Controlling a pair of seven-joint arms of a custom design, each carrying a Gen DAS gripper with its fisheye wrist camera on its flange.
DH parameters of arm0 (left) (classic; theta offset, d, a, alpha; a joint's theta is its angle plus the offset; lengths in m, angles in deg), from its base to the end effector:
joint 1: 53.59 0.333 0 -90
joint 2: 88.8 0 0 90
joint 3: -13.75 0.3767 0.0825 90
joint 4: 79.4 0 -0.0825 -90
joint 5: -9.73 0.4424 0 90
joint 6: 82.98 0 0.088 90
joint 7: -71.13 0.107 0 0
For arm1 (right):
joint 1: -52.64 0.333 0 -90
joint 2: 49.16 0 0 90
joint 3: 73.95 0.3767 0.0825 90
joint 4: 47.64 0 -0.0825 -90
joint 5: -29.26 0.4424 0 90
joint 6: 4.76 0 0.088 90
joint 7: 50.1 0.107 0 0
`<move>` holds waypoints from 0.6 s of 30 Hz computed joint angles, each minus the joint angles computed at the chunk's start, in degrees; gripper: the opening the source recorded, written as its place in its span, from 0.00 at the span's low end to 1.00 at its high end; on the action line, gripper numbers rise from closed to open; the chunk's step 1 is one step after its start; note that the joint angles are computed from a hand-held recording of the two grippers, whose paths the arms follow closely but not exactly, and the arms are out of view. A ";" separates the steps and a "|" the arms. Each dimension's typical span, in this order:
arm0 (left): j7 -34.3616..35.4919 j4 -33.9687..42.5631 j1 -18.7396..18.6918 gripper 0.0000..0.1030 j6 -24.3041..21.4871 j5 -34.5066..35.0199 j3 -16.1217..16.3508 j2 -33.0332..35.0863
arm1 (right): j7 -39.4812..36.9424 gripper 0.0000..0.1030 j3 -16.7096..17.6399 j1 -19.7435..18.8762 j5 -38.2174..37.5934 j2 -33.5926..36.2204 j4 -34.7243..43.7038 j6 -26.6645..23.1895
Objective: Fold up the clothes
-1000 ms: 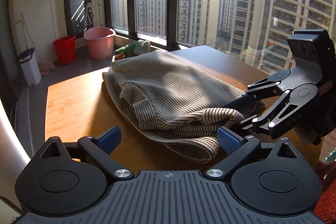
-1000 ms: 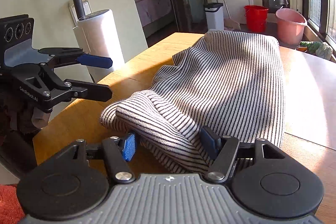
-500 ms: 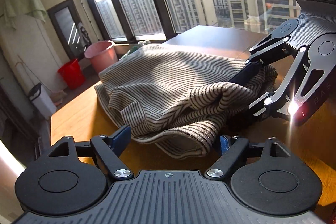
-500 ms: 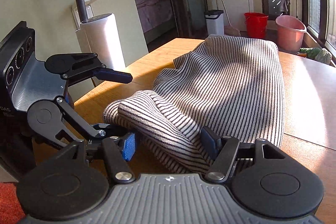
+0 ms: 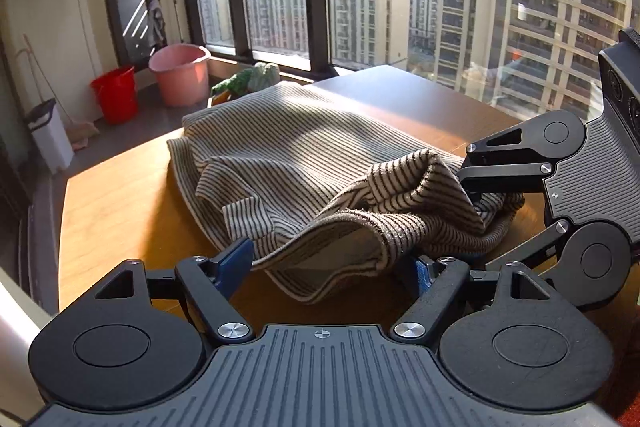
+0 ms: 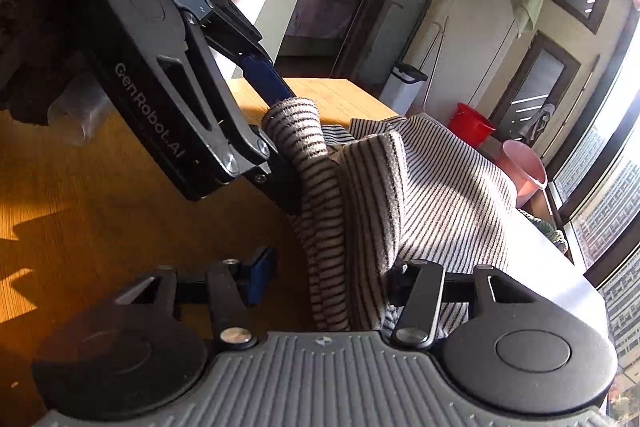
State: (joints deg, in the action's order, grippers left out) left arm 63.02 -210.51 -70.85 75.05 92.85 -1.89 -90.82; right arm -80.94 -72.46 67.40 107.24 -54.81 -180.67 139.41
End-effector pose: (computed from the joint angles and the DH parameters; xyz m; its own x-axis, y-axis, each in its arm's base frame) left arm 0.4561 -0.3451 0.4169 -0.1118 -0.9925 -0.0486 -0.6094 0.1071 -0.7856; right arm 0.5377 0.1480 0.4305 0.9206 -0.3292 0.2099 -0.0458 -0.6251 -0.7792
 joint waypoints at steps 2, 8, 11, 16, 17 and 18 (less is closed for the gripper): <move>-2.62 -0.57 -0.03 0.87 -0.55 2.16 -0.10 -0.66 | 15.74 0.34 -1.38 -1.79 -7.04 2.79 4.34 -7.70; 1.25 -3.52 0.02 0.92 -1.39 2.52 -0.74 -4.21 | 33.51 0.33 -2.01 -6.09 -11.28 8.74 11.82 -20.43; 8.69 -4.49 -0.41 0.94 -3.03 0.27 -1.59 -5.15 | 37.76 0.33 -1.91 -7.81 -11.62 10.83 14.07 -24.26; 18.27 -2.29 -1.50 0.94 -9.14 1.32 -2.84 -1.87 | 41.12 0.33 -1.56 -10.03 -11.43 12.89 15.91 -28.50; 19.44 -1.46 -1.75 0.94 -9.96 2.91 -2.79 -0.75 | 40.90 0.33 -1.48 -10.26 -11.42 12.83 15.71 -28.65; 20.52 -0.46 -1.98 0.94 -10.48 4.89 -2.61 0.52 | 40.65 0.33 -1.36 -10.35 -11.44 12.62 15.39 -28.51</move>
